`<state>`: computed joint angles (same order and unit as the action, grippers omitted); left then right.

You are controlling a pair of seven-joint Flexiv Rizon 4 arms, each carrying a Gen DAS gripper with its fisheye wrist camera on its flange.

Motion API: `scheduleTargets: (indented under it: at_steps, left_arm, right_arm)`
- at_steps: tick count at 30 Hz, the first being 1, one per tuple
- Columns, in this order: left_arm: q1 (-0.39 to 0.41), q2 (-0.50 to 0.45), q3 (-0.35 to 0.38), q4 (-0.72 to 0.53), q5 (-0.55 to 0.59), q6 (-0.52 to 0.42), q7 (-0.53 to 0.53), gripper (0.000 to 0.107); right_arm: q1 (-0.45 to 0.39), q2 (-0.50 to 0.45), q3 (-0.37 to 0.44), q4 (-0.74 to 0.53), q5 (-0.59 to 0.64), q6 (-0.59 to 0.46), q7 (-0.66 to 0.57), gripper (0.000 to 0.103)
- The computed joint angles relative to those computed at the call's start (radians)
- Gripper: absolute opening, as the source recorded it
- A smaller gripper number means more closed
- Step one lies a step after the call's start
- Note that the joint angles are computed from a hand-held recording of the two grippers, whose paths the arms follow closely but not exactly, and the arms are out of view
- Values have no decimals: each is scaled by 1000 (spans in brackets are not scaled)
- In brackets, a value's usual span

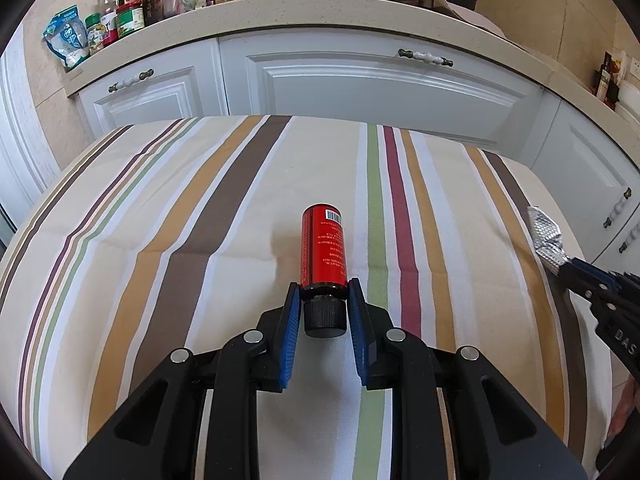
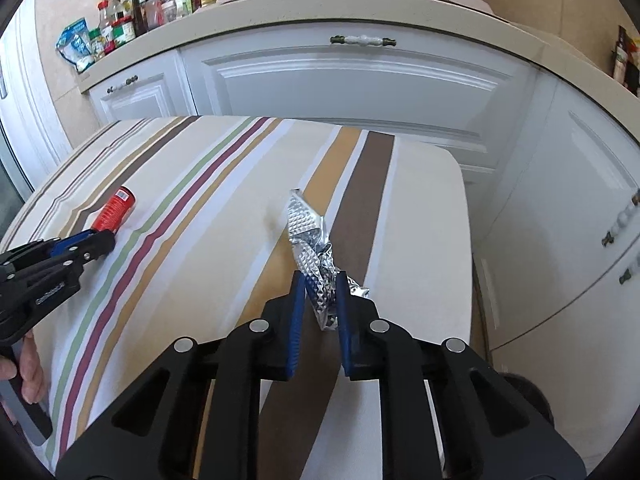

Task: Collect trash
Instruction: 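Carry the red bottle and foil packet over the trash bin with both grippers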

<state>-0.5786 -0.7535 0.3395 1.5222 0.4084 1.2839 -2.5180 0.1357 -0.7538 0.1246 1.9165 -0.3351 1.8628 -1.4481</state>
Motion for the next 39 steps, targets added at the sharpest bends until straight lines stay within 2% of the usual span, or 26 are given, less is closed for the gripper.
scheduleTargets:
  at_steps: [8, 26, 33, 39]
  left_arm:
    - [-20, 18, 6, 30, 16, 24, -14, 25]
    - [-107, 85, 64, 122, 78, 89, -86, 25]
    - [-182, 118, 119, 150, 162, 94, -170, 25]
    - [-214, 147, 126, 169, 240, 94, -242, 25]
  right_arm:
    - [39, 56, -39, 103, 63, 92, 5, 15]
    - [81, 135, -45, 313, 170, 289, 31, 15]
    - [111, 160, -50, 388, 222, 364, 13, 15]
    - [118, 182, -45, 448, 251, 423, 1, 15]
